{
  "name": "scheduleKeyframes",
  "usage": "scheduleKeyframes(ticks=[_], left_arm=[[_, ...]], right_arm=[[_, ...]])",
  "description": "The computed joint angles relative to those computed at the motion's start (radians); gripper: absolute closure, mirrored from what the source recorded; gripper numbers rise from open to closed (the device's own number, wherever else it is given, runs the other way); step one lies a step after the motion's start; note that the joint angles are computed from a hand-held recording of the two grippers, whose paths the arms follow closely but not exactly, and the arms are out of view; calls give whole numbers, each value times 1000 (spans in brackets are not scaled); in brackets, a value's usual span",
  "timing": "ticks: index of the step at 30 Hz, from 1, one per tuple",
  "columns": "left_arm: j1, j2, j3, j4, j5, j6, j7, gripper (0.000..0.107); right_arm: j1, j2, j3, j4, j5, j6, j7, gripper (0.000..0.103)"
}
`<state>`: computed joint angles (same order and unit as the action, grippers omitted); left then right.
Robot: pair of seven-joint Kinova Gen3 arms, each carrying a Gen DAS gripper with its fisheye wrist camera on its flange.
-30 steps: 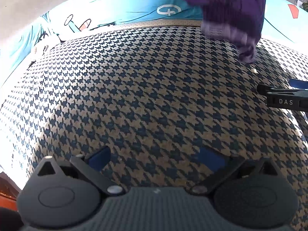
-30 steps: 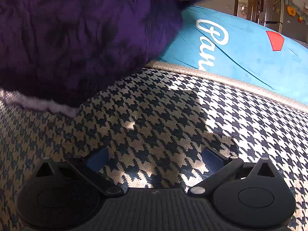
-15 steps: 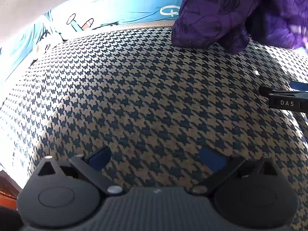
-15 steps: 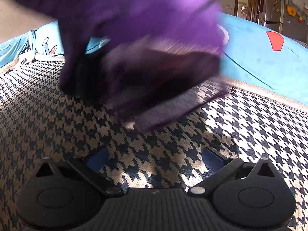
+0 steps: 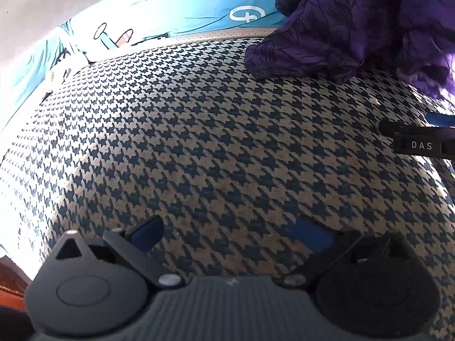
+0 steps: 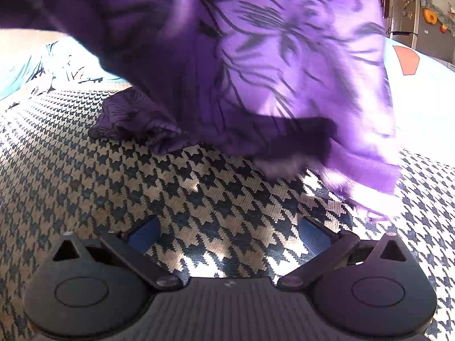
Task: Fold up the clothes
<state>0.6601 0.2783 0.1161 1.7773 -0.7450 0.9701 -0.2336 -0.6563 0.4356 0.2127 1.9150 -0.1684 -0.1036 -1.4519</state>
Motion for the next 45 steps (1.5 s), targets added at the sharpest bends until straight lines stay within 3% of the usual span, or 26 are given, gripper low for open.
scheduleKeyframes(ticks=[12, 29, 31, 34, 45], left_arm=[[-15, -15, 3, 13, -5, -9, -34, 5], [106, 51, 11, -66, -57, 68, 45, 5], [99, 36, 10, -33, -68, 36, 58, 5], [19, -18, -10, 83, -87, -70, 41, 5], [-85, -27, -28, 131, -84, -159, 0, 5]], right_arm=[[-33, 13, 29, -7, -14, -1, 3, 0], [-59, 20, 44, -13, -29, 0, 0, 0], [-64, 22, 48, -15, -31, 1, 0, 0], [-75, 25, 58, -17, -34, 3, -1, 0], [-101, 19, 80, 11, -50, -17, 3, 0]])
